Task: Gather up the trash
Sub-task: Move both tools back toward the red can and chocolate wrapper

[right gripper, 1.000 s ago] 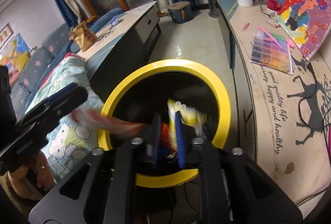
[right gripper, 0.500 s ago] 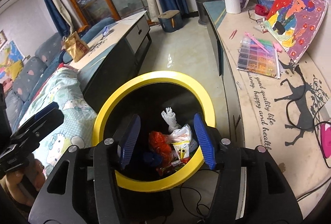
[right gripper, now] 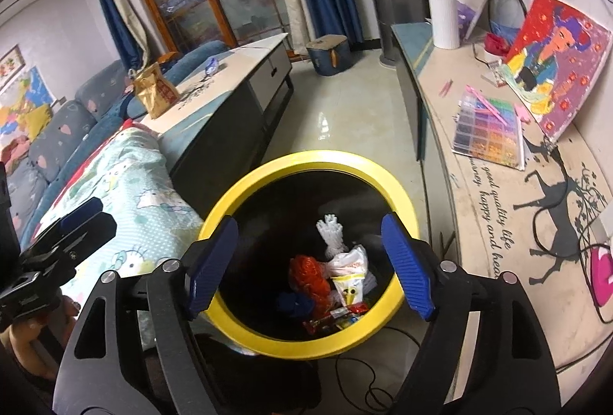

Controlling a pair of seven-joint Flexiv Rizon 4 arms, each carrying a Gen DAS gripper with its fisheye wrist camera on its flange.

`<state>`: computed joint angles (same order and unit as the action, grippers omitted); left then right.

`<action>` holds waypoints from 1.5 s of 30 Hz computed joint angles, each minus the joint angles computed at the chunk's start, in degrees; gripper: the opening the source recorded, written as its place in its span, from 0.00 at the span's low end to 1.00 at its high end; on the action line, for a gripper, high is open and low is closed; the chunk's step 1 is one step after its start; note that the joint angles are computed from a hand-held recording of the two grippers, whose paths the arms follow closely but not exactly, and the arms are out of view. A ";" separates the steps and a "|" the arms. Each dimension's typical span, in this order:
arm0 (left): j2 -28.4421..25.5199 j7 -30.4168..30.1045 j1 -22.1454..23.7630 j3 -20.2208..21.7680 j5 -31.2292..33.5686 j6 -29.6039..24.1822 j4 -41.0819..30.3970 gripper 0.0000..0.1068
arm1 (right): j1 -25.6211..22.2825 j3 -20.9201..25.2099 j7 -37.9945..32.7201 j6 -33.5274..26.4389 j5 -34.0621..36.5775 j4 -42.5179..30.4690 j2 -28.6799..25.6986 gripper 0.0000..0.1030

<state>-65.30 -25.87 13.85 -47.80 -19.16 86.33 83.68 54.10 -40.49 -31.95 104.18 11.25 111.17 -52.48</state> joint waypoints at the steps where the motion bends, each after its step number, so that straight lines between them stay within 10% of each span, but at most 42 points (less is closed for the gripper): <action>1: 0.01 0.03 0.39 -0.27 0.05 0.42 0.30 0.90 | 0.23 -0.21 -0.12 -0.03 -0.14 -0.23 -0.08 0.68; 23: -2.28 -8.88 9.03 -3.33 8.56 7.79 1.45 0.90 | 2.17 -0.20 -4.73 0.39 -1.78 -8.75 -2.26 0.79; 45: -3.34 -17.30 14.10 -0.31 12.93 10.40 -3.69 0.90 | -5.75 9.92 -5.85 -5.24 -13.62 -27.08 -5.67 0.84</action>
